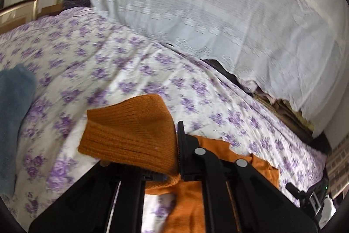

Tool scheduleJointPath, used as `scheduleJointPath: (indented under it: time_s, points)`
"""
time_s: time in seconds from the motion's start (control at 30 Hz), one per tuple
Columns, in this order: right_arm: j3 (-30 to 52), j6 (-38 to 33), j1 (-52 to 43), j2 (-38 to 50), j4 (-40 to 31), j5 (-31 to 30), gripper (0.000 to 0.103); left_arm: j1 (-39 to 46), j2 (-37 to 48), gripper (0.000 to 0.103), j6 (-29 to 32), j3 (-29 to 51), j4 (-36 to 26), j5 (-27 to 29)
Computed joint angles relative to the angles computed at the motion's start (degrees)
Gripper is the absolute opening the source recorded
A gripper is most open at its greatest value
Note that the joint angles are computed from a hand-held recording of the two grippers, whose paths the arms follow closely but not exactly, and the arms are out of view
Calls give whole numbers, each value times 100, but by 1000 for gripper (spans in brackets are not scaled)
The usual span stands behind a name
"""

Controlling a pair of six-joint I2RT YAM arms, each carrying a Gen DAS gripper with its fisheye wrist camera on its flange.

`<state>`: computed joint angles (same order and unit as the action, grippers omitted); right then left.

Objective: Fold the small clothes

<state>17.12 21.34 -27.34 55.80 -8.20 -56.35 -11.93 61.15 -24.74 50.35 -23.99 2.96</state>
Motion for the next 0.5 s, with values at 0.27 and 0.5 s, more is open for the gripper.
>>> scheduleJointPath:
  time_s: [0.27,0.5]
  points:
    - [121,-118,-385,123,-175,-318,79,-1254,645,6,-192,399,113,-739]
    - [232,-284,-774,350,-286,-631,79,-2194,1416,6,-444,840,308,-1177]
